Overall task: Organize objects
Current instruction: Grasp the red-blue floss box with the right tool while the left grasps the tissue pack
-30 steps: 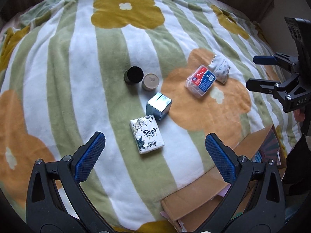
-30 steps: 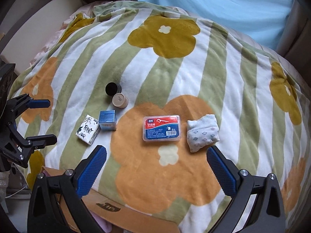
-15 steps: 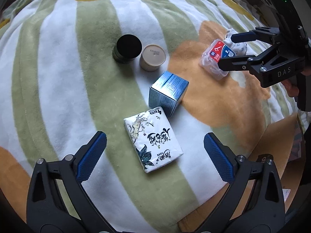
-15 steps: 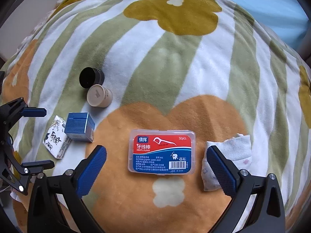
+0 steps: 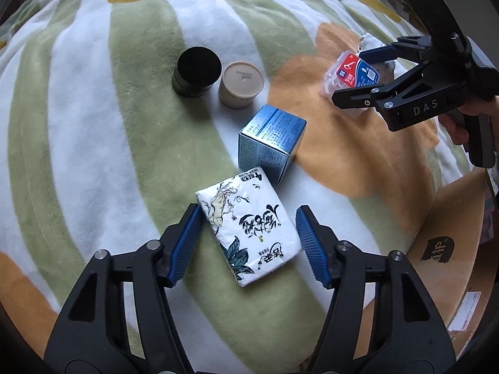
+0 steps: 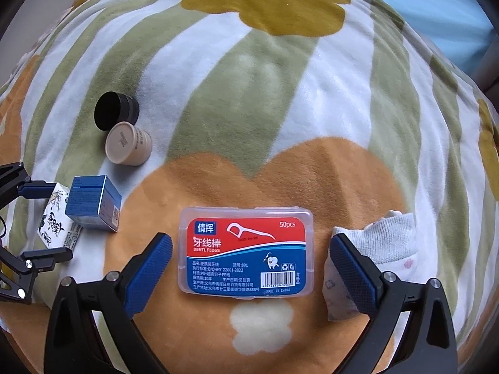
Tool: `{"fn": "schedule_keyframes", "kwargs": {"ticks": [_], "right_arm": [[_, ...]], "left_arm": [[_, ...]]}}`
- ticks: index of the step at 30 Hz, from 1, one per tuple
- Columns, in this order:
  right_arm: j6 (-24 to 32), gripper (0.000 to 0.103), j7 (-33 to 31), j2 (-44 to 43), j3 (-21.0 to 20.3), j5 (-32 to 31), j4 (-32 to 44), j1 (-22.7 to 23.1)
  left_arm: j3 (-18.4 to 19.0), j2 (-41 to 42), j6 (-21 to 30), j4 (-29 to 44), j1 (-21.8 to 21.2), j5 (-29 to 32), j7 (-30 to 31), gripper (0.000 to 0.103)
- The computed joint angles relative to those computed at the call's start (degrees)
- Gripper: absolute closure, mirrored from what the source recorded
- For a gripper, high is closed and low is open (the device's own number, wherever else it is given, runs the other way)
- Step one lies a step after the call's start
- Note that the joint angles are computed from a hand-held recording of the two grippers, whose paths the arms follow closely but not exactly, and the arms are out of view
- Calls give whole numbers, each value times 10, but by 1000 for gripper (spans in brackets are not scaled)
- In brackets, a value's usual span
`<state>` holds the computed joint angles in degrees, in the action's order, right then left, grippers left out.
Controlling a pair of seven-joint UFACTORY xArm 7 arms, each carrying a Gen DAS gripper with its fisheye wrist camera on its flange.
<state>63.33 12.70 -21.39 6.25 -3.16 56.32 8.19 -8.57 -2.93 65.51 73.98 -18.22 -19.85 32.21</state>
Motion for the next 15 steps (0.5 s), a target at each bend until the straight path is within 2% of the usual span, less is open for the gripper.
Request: {"fn": "schedule_keyframes", "kwargs": {"ticks": [3,9,15], "right_arm": [[0,7,8,1,5,-13,-2,-2],[3,26,7,4,0,-6,-3,0],[4,27,6,-1,0,-9,-5,-1]], "left_arm": [[1,2,-1,1,1,-6,10,45],[2,2,-2,1,2,-9,28,48],[5,-5,5,-2,5,-16,37,49]]}}
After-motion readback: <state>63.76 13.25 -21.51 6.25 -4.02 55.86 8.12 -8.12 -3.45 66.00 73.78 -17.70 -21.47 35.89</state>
